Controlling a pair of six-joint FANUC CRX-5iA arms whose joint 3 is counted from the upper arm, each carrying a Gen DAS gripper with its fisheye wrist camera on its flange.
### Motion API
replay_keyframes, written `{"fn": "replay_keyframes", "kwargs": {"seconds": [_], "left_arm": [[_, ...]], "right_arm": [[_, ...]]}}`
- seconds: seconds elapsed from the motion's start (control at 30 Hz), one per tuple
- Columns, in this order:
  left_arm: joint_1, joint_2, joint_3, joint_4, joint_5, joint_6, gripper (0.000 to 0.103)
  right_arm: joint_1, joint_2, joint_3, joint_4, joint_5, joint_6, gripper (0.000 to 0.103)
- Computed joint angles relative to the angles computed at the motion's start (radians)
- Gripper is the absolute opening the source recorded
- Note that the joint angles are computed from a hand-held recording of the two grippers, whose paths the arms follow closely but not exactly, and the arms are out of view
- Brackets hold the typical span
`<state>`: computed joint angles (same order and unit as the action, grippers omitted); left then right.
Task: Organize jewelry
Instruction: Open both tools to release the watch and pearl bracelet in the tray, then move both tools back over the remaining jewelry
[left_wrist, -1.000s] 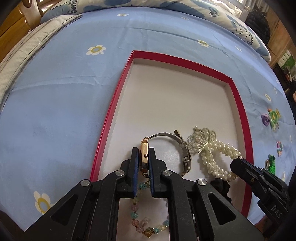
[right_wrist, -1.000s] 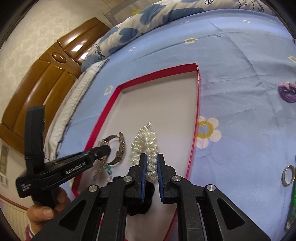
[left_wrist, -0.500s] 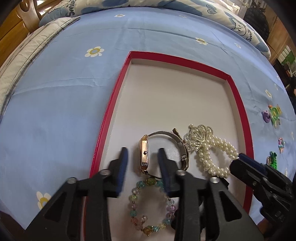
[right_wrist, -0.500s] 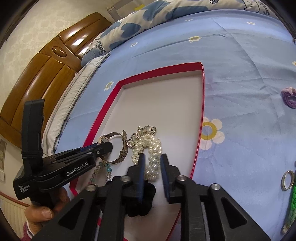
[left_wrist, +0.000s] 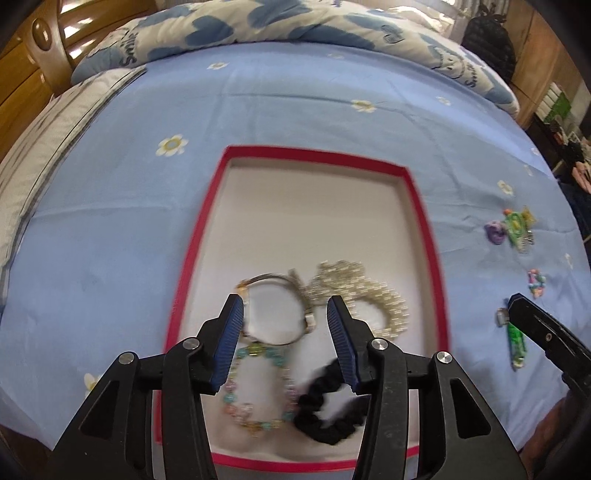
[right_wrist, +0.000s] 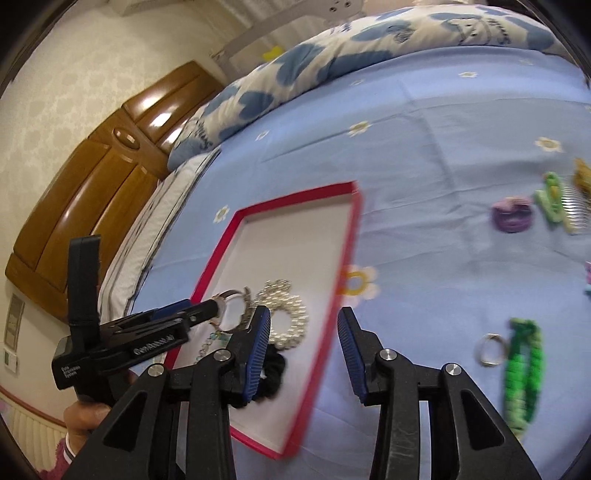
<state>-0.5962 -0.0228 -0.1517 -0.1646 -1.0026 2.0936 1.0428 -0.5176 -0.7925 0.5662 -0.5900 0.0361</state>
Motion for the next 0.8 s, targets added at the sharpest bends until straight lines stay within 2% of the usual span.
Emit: {"fn": "replay_keyframes", "kwargs": {"seconds": [0.47, 0.6, 0.8], "left_arm": [[-0.120, 0.135, 0.161, 0.028, 0.014, -0.038, 0.047], [-0.144, 0.180, 0.212, 0.039, 0.011, -0.057, 0.047], [-0.167, 0.239, 0.274, 0.058, 0.009, -0.085, 0.047]], "right_arm": [[-0.004, -0.319, -0.155, 0.074, -0.294, -0.177, 0.041], [-0.036, -0.366, -0.169, 0.068, -0.333, -0.166, 0.041], [-0.124, -0.389, -0.173, 0.035, -0.329, -0.100, 0.041]]}}
